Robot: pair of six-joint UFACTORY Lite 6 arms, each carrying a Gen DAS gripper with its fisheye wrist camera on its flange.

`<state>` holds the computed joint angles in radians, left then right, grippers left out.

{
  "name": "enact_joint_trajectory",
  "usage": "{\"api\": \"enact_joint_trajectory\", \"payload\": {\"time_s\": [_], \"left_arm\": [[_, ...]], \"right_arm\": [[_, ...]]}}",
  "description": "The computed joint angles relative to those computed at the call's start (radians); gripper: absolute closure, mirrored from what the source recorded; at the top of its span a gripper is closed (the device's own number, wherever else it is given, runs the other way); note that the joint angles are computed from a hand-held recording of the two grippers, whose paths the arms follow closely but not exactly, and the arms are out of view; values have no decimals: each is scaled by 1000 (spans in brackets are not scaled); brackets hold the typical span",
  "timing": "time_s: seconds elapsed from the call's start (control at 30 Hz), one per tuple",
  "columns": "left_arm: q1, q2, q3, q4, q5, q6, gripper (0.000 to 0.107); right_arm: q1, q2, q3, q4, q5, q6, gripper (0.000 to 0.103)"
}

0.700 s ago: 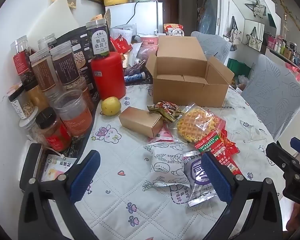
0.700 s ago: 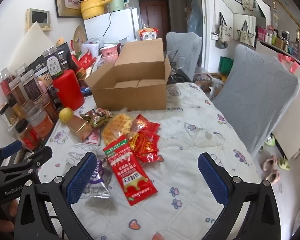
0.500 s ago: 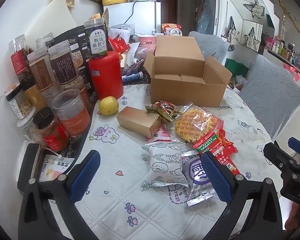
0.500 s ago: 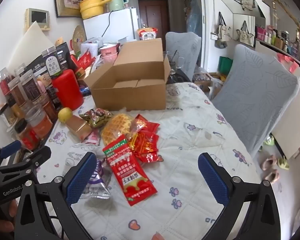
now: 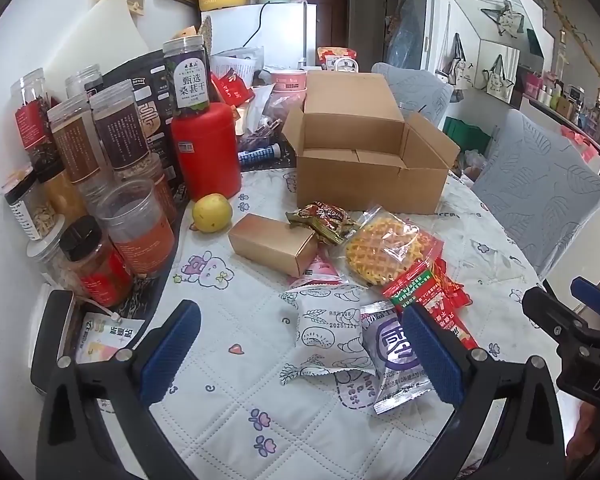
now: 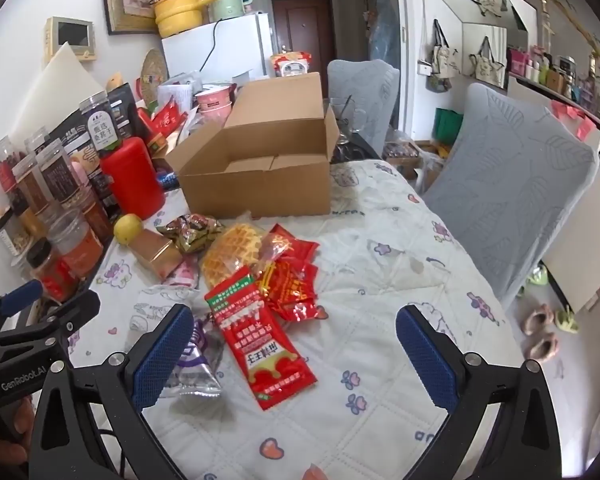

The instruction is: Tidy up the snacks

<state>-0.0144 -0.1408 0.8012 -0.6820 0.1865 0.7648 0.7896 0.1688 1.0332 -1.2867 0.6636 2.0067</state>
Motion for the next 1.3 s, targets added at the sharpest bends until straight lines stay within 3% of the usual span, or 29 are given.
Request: {"api": "enact_joint_trajectory", "payload": {"time_s": [0.27, 0.83, 0.97, 1.3], "left_arm": [[-1, 14, 6, -67, 19, 55, 4], [-33, 25, 18, 128, 6, -157, 4], [-34, 18, 13, 45, 14, -73, 4], [-27, 32, 26, 19, 25, -28, 4]], "right_arm": [[-10, -5, -5, -10, -14, -1, 0], [-37, -9, -19, -36, -67, -1, 0], [-43, -9, -20, -38, -75, -7, 0], [-35, 0, -15, -27, -61, -1, 0]]}}
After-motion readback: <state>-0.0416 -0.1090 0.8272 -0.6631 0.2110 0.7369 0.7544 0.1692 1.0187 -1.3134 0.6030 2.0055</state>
